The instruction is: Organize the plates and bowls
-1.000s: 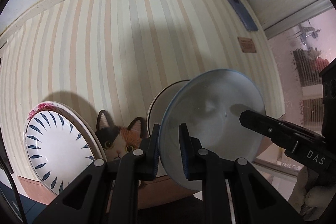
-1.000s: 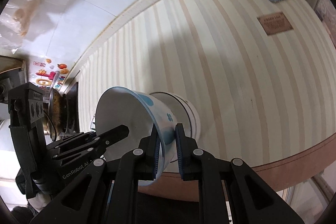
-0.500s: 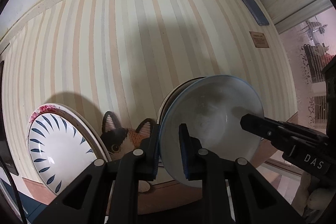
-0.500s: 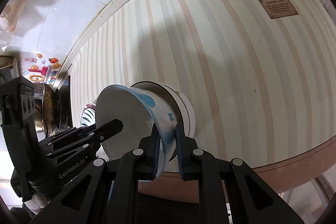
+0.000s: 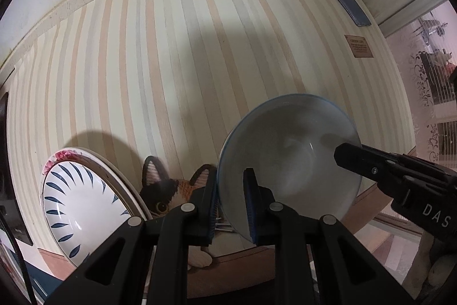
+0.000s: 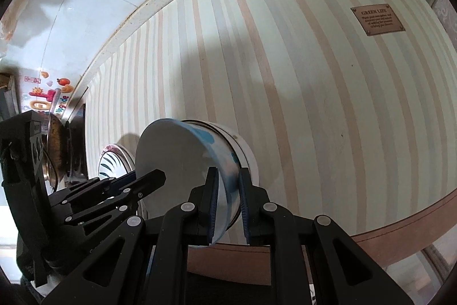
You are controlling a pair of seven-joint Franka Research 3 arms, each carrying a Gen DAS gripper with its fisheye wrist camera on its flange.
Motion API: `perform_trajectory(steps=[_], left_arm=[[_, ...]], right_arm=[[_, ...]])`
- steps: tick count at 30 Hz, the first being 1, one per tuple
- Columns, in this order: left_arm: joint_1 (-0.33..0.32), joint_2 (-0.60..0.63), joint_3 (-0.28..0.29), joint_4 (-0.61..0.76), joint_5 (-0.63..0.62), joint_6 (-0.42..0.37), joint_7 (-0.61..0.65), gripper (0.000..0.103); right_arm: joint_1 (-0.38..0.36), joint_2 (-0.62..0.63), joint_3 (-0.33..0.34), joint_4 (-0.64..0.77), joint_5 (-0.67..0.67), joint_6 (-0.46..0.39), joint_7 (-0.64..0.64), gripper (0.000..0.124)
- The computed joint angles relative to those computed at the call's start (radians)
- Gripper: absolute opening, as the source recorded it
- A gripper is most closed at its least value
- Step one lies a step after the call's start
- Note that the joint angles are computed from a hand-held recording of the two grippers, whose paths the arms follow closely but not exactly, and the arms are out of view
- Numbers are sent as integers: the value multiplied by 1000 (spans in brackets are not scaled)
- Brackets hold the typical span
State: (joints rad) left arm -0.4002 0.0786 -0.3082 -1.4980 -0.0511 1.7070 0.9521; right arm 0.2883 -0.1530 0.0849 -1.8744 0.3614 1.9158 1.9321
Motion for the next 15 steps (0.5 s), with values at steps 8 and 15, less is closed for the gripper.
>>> perform_trajectory(steps=[8,15], left_arm=[[-1,-17,0,24,15,-18,18,16],[9,-74,8,61,18,-15,46,24]], right_arm=[[4,-7,9,16,-39,-21,43,24],[10,-63,27,48,-98,-55,90,59]])
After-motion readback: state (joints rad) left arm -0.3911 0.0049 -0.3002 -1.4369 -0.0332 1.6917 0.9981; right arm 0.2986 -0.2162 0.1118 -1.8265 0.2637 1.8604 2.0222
